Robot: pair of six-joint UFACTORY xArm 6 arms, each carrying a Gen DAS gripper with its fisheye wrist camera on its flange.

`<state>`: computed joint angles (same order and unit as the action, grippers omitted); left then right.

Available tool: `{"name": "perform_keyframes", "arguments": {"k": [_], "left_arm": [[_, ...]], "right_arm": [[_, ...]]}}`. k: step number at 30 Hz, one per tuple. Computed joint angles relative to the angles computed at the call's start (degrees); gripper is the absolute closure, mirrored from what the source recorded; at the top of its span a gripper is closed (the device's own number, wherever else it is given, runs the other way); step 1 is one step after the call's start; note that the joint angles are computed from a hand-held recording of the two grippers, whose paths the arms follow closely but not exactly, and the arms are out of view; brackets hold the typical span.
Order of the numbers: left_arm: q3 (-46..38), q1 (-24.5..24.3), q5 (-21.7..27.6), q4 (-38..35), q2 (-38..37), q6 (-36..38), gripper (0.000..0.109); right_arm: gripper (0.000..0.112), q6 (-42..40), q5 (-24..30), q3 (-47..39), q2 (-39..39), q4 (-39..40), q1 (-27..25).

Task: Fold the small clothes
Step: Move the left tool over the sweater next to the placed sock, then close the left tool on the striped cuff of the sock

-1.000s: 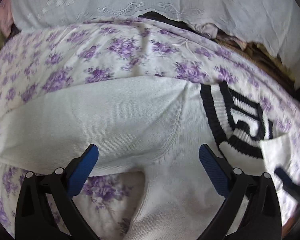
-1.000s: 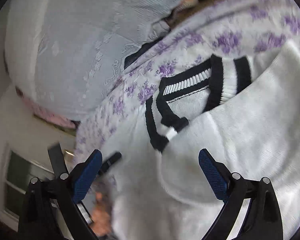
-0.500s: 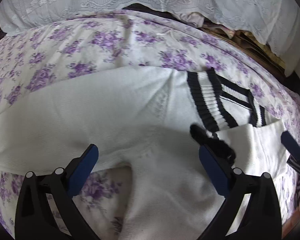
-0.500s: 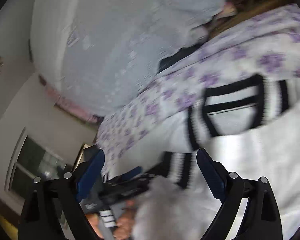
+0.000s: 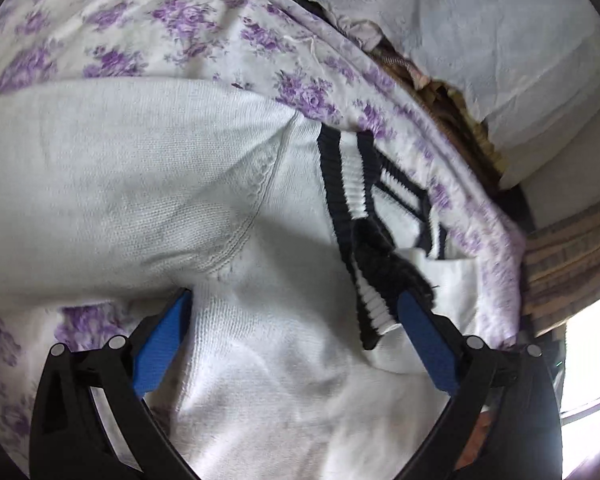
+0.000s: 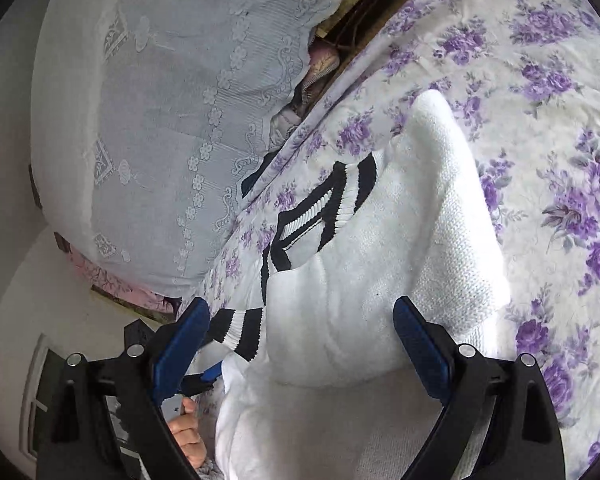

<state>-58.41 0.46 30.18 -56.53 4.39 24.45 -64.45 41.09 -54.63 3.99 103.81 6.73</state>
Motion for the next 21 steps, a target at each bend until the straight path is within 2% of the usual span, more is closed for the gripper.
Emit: {"name": "perform_keyframes", "arguments": {"k": [3, 5, 7, 10, 11, 13, 16, 18, 21], "left_arm": [[1.72, 0.86, -0.15, -10.46, -3.19, 6.97, 0.011], [2.5, 0.22, -2.49, -9.78, -4.49, 7.01, 0.011], [1.95, 0.27, -1.22, -7.47, -4.16, 5.73, 0.012], [1.63, 0.6, 1.45, -9.54, -4.05, 5.82, 0.029], [1.35, 0.62, 3.41, -10.69, -4.34, 7.62, 0.03], [0.49, -0.27, 5.38, -5.79, -4.03, 5.9, 0.03], [-0.15, -1.68, 6.11, 2.57, -2.47, -2.0, 0.032], [-1.13, -1.45, 8.57, 2.45, -0.66, -2.56, 0.034], [-1.37, -1.99, 7.37, 2.78, 0.71, -3.91, 0.035]], "right_arm": [[0.018, -1.49, -0.28, 0.08, 0.15, -0.54, -0.14], [0.019, -1.71, -0.91, -0.41, 0.84, -0.33, 0.27], [0.019, -2.31, -1.04, -0.24, 0.72, -0.12, 0.29], [0.019, -2.94, -1.71, -0.59, 1.02, -0.14, 0.73], [0.019, -3.14, -1.79, -0.68, 1.16, -0.24, 0.77], [0.019, -3.47, -2.21, -0.85, 1.52, -0.45, 0.98], [0.019, -3.79, -2.29, -0.85, 1.56, -0.53, 0.98], [0.019, -3.69, -2.04, -0.8, 1.5, -0.4, 0.89], [0.019, -3.77, -2.16, -0.89, 1.59, -0.34, 0.96]]}}
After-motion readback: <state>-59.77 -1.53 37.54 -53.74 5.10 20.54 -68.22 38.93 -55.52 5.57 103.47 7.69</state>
